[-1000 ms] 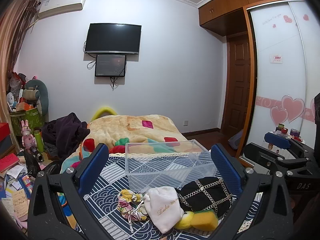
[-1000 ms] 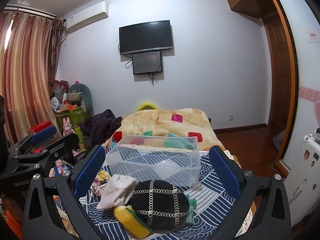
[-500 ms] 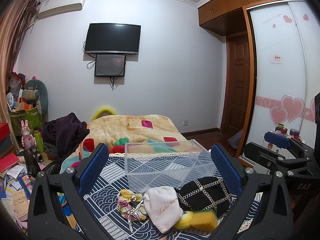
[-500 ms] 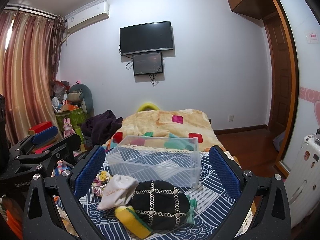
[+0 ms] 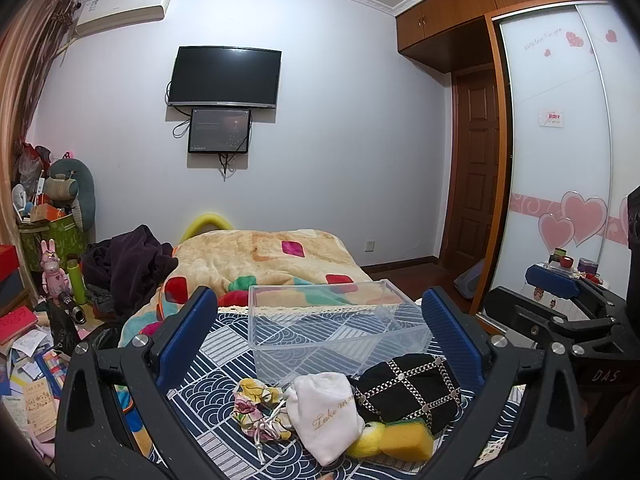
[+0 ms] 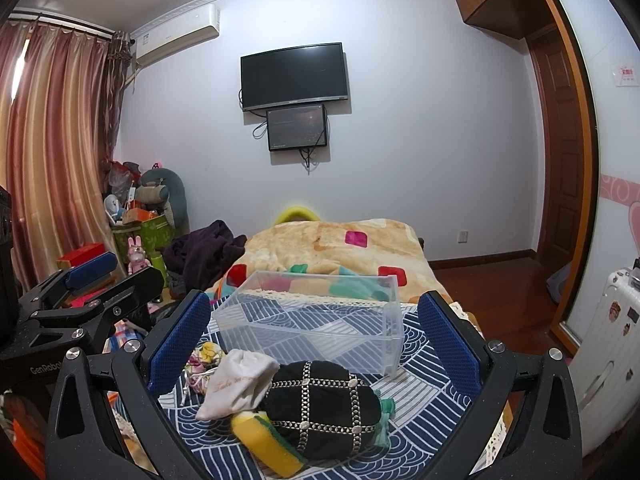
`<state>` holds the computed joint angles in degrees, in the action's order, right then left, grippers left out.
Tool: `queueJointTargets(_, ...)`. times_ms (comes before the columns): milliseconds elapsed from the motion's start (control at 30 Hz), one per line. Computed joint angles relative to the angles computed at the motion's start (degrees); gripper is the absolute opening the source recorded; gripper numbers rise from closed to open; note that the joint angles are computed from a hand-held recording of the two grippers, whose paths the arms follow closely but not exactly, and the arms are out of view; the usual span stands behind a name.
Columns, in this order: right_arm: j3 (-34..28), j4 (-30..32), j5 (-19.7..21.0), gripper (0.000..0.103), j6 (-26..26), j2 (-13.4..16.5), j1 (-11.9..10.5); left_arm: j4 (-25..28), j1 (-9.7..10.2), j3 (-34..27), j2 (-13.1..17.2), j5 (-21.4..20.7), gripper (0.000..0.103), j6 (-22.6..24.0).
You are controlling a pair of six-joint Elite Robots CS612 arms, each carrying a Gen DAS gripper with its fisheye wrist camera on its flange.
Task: Organize soft objects
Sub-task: 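Grasp the yellow-green sponge with the right tool while the left tool grasps the white sock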
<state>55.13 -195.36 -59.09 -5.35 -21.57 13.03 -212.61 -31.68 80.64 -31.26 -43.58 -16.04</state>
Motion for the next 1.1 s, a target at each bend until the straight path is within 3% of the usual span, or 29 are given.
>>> queueJointTargets(233, 0.0, 0.5, 0.5, 0.103, -0.1, 0.0, 0.0, 2.5, 0.15, -0.1, -0.1, -1.0, 0.103, -1.4)
queueJointTargets(533, 0.2, 6.1, 2.7, 0.103, -0.7, -0.1, -0.3, 9.4, 1.24, 1.5, -0.5, -6.6, 0.102, -6.3)
queueJointTargets(567, 0.4, 7.1, 3.1, 0.103, -1.2, -0.1, -0.4, 10.9, 1.39, 1.9, -0.7, -7.7, 0.1, -7.7)
queueJointTargets(633, 0.6, 9.6, 3.7, 0.103, -2.9, -0.2, -0.4, 15.4, 1.75, 2.7, -1.4, -10.9, 0.083, -11.5)
queueJointTargets(700, 0.9, 11.6, 3.9, 0.099, -4.4, -0.2, -0.4, 16.2, 2.13, 2.3, -0.8, -13.3, 0.077, -13.5)
queueJointTargets(967, 1.2, 23.6, 7.5, 0.076, -11.7, -0.4, -0.3, 22.2, 3.54, 3.7, -0.8, -19.8, 0.059, -18.2)
queueJointTargets(1100, 1.2, 28.7, 8.2, 0.064, -15.2, -0.5, 0.0, 23.6, 3.99, 3.5, -0.6, -22.4, 0.051, -17.6)
